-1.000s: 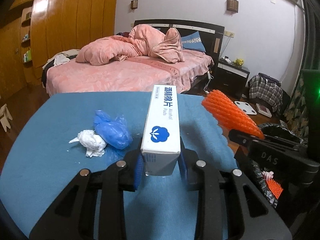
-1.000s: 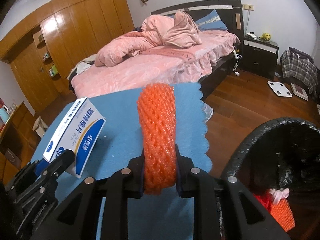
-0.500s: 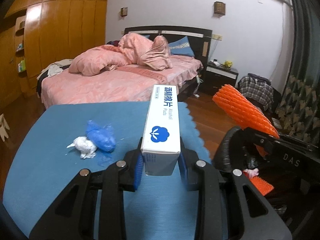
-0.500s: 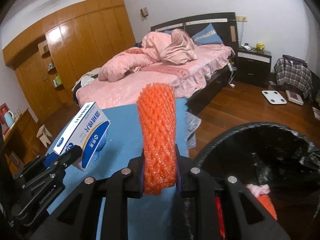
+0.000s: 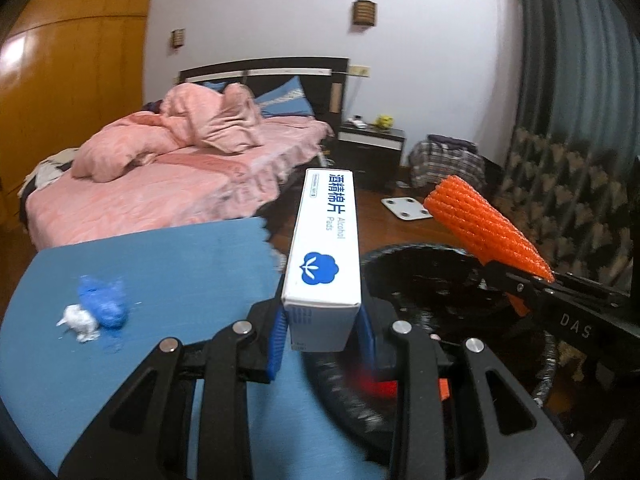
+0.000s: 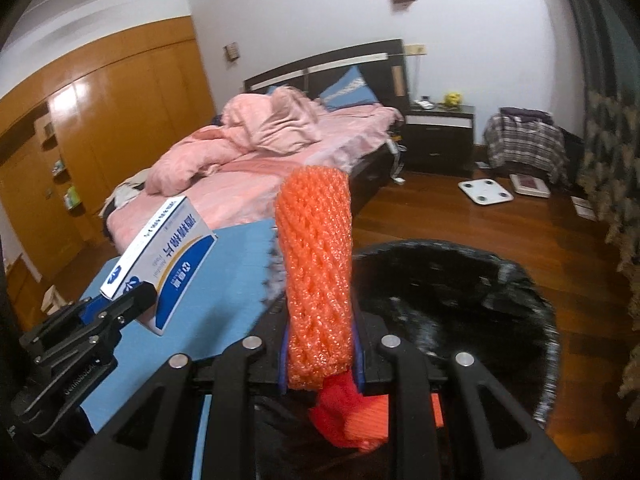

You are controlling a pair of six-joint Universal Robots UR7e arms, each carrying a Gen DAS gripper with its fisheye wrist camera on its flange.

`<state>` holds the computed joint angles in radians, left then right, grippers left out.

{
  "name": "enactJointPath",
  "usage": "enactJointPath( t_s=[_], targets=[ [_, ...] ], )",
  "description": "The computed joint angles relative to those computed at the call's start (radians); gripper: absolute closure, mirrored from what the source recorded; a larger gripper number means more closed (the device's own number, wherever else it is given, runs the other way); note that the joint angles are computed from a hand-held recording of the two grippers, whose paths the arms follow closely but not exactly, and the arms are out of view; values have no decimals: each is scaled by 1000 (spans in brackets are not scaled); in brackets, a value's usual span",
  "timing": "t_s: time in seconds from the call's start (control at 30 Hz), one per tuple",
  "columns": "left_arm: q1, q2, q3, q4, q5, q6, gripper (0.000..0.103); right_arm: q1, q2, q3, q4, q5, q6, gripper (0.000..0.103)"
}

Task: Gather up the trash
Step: 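Open both grippers over the bin to drop the box and orange sleeve, then move both open grippers back over the table toward the tissue and bag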

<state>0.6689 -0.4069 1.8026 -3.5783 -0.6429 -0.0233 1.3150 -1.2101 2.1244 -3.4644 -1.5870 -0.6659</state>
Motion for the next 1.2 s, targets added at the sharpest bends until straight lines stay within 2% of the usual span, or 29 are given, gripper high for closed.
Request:
enactJointPath(
  t_s=[0.43,0.53,0.6,0.63,0.67,0.7,0.73,0.77,0.83,0.9,1.03,1.2],
  targets=[
    [26,113,-169,104,-145,42,72,-85,-33,-11,-14,-26,19,80],
    [37,128,-191,135,-175,40,70,-91,-25,-21,-10,-50,19,75],
    [43,127,-190,146,-189,33,58,-94,-20,-23,-15,-66,19,67],
    [44,127,-184,137,-191,30,53,-96,-19,-24,-14,-73,20,58],
    [46,124,-176,127,-189,32,51,-98,-17,-24,-18,-82,24,49],
    [46,121,-167,118,-185,32,50,-99,-17,-23,-21,-85,26,46],
    [46,116,-159,112,-178,31,47,-98,-18,-22,-27,-88,26,37],
    [45,112,-151,102,-168,30,42,-98,-17,-20,-34,-91,25,23],
    [40,101,-124,54,-129,38,34,-93,-13,-15,-58,-92,30,9],
    [36,85,-98,24,-94,37,24,-91,-12,-11,-68,-74,27,6],
    [30,46,-41,-29,-28,36,17,-75,-8,-3,-73,-50,13,6],
    [31,-12,37,-86,49,26,16,-30,12,0,-65,-51,2,6]
  ],
)
